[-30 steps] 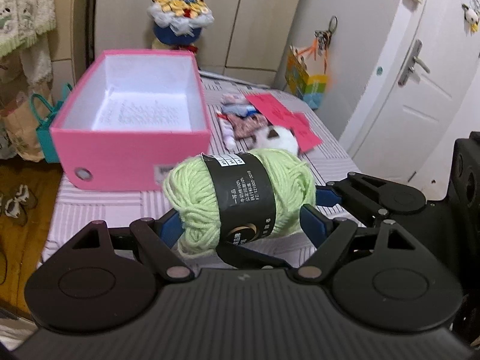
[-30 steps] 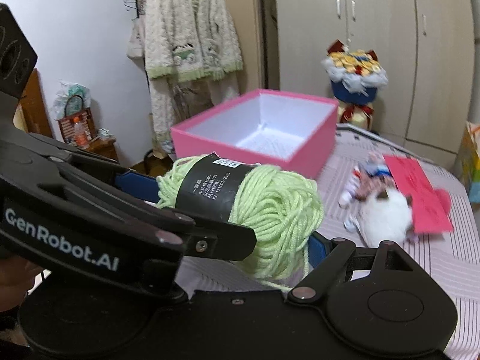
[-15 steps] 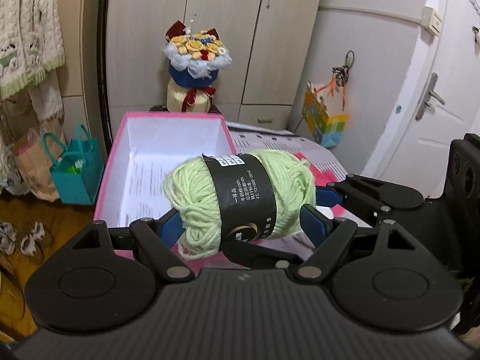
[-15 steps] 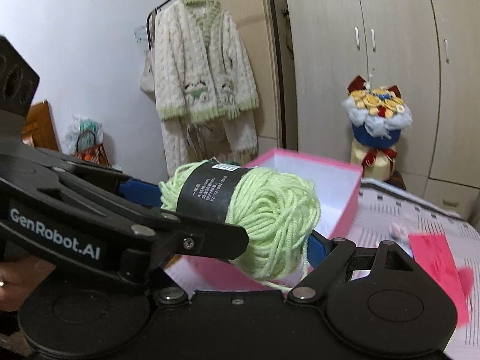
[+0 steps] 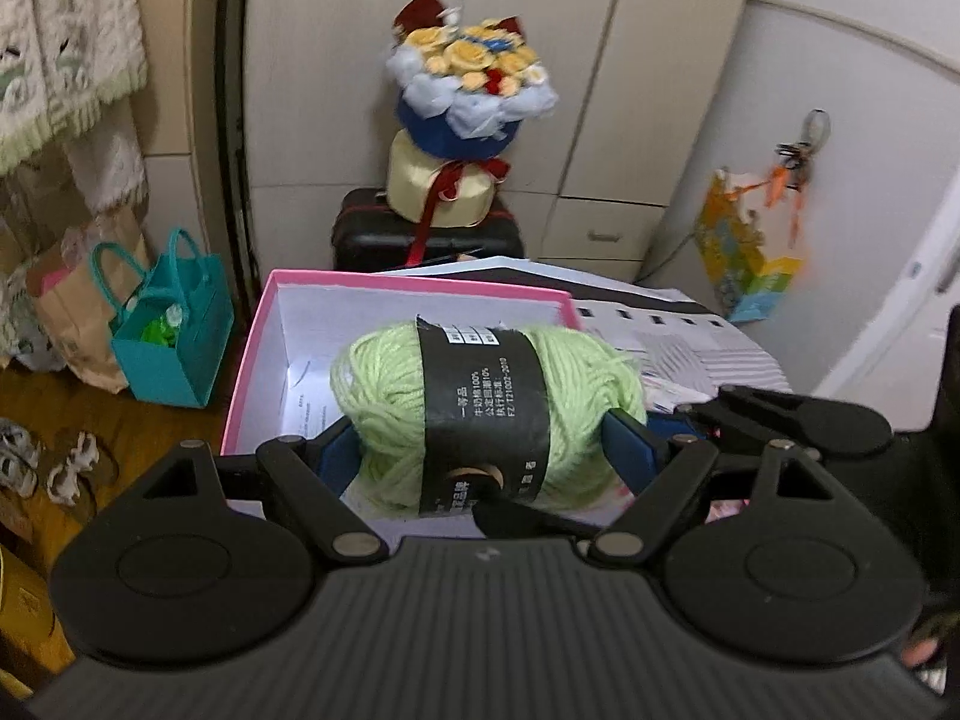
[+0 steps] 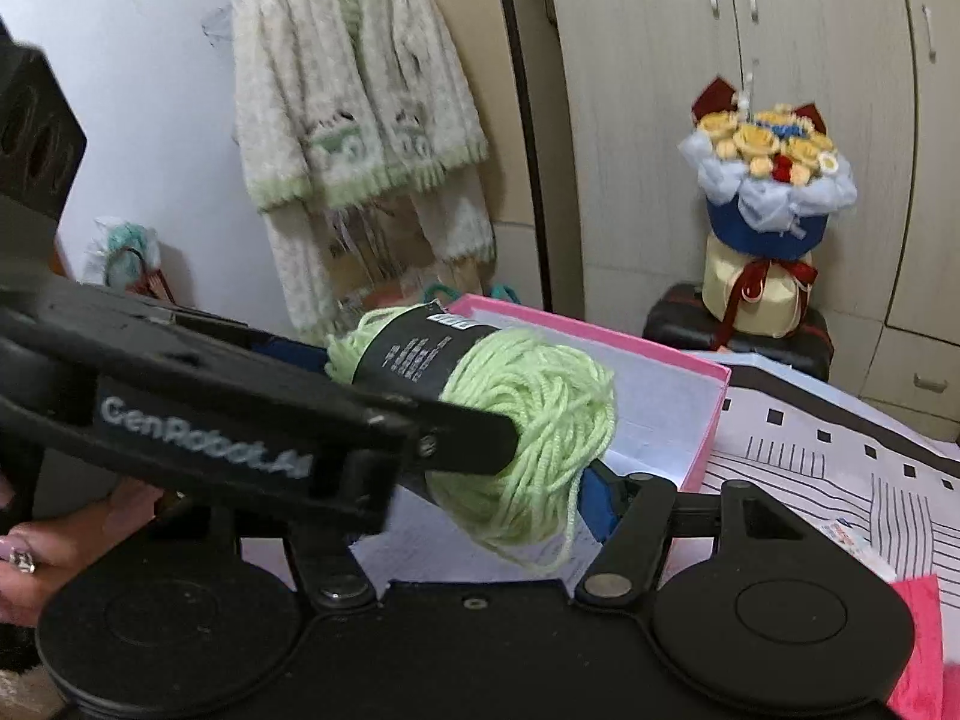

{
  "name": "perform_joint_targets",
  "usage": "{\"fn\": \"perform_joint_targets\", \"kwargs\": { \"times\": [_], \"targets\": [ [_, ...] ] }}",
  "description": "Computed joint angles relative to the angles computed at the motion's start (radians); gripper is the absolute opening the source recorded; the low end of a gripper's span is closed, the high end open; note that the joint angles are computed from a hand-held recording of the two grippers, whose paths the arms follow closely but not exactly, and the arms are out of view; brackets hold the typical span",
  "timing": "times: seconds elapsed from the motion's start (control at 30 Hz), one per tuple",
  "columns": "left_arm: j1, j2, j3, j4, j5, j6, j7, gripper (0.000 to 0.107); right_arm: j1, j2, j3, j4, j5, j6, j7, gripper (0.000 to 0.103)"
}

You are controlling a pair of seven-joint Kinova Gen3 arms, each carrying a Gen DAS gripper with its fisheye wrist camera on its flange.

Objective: Organize soft objects
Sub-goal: 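Lower the yarn into the pink box and open the left tool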

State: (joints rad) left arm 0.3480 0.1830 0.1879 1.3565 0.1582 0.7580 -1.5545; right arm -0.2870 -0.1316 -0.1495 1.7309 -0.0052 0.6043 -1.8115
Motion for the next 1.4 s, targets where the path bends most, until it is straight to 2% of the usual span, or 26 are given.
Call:
{"fn": "perform_joint_targets", "kwargs": {
  "times": [0.07, 0.17, 0.33, 0.5, 0.73, 0.87, 1.0, 1.07, 1.13, 1.27, 1.4],
  "targets": [
    [0.009, 0.028, -0.005, -0.013, -0.018, -0.006, 0.018, 0.082, 0.004, 0.031, 0.004, -0.018, 0.006, 0.013, -0.003, 0.070],
    [0.009, 0.086, -0.009, -0.063, -0.016, 0.014, 0.040, 0.082, 0.002, 0.084, -0.011, -0.063, 0.086, 0.056, -0.048, 0.070],
    [-0.030, 0.145, -0.001, -0.097, 0.044, 0.026, 0.032, 0.080, -0.048, 0.154, -0.004, -0.134, 0.215, 0.139, -0.108, 0.070],
    [-0.042, 0.161, -0.003, -0.093, 0.065, 0.025, 0.024, 0.079, -0.072, 0.200, 0.007, -0.192, 0.232, 0.202, -0.107, 0.070],
    [-0.036, 0.197, -0.012, -0.136, 0.056, 0.079, 0.049, 0.079, -0.127, 0.246, 0.019, -0.250, 0.313, 0.297, -0.146, 0.070],
    [-0.025, 0.215, -0.019, -0.161, 0.040, 0.108, 0.075, 0.079, -0.141, 0.270, 0.027, -0.281, 0.323, 0.340, -0.148, 0.071],
    [-0.035, 0.235, -0.017, -0.194, 0.057, 0.153, 0.101, 0.078, -0.186, 0.284, 0.034, -0.301, 0.404, 0.391, -0.200, 0.074],
    [-0.049, 0.231, -0.011, -0.188, 0.075, 0.160, 0.095, 0.078, -0.205, 0.279, 0.035, -0.294, 0.446, 0.397, -0.235, 0.075],
    [-0.052, 0.212, -0.010, -0.167, 0.077, 0.145, 0.081, 0.078, -0.202, 0.266, 0.032, -0.285, 0.444, 0.388, -0.239, 0.076],
    [-0.020, 0.144, -0.033, -0.094, 0.005, 0.084, 0.078, 0.078, -0.192, 0.224, 0.020, -0.248, 0.432, 0.358, -0.256, 0.076],
    [-0.034, 0.062, -0.026, -0.012, -0.006, 0.034, 0.039, 0.079, -0.180, 0.181, 0.002, -0.218, 0.416, 0.341, -0.272, 0.076]
  ]
}}
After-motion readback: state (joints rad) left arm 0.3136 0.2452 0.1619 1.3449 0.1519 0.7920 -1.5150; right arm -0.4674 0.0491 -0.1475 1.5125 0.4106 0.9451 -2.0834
